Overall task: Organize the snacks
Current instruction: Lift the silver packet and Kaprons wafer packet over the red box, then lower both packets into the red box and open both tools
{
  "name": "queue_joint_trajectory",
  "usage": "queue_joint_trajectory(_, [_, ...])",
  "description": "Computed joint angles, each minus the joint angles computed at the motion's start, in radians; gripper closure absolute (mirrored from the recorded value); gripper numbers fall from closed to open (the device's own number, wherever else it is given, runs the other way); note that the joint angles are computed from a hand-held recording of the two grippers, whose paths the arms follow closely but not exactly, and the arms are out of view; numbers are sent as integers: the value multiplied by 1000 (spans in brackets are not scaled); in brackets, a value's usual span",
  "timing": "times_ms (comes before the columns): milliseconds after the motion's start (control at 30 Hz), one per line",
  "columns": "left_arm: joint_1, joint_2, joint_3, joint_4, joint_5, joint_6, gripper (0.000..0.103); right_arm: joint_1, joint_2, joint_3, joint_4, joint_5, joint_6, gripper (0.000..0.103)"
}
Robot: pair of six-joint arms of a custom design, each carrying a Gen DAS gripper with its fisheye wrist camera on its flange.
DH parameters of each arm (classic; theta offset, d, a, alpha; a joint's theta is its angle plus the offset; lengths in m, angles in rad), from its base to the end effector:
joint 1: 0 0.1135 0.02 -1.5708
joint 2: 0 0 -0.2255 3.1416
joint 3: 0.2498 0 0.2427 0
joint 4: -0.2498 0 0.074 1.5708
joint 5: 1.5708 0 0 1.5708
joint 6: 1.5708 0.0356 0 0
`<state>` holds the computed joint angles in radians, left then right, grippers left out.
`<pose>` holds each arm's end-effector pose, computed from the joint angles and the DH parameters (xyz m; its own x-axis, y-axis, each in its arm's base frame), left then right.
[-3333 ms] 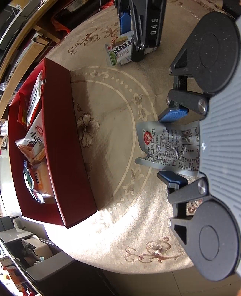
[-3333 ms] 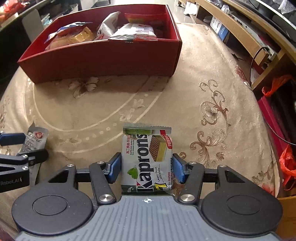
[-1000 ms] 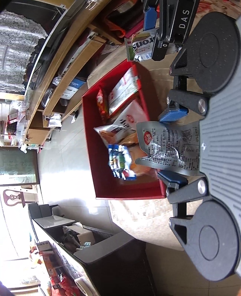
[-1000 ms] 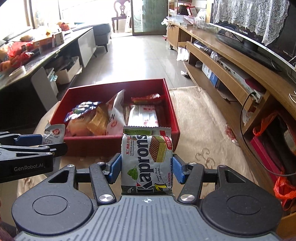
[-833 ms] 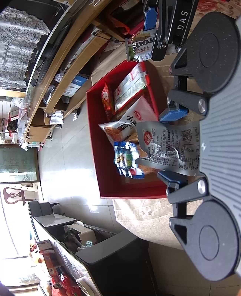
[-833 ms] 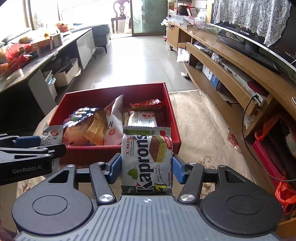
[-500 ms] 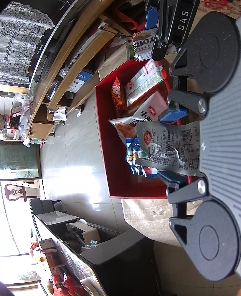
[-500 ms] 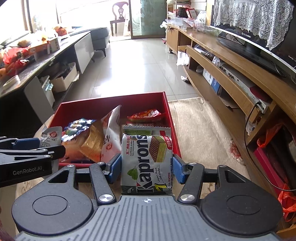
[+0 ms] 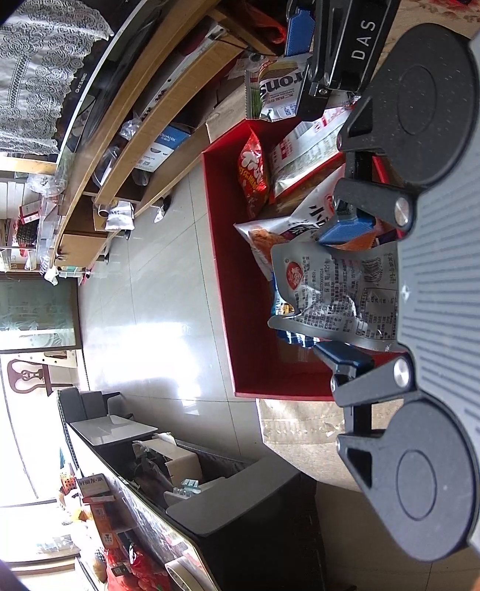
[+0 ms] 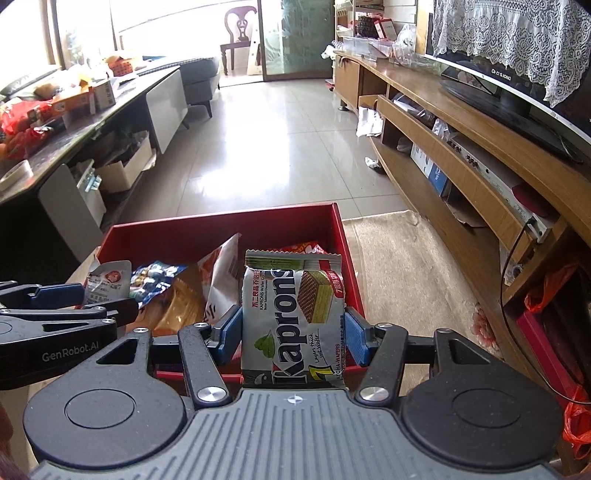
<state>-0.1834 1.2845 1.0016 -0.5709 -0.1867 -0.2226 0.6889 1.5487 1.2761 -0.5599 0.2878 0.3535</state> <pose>0.2672 -0.0428 0.2396 -0.7359 -0.0841 -0.6718 -0.1058 0.9944 -0.0086 0.2615 0.2023 0.2534 -0.6956 -0.1428 -0.7041 -0.2358 0.9711 0.0360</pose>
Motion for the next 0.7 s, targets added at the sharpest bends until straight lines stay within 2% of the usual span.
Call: queue_joint_trajectory(700, [13, 170, 77, 70, -7, -4, 51, -41, 157, 89, 50, -44, -31, 39])
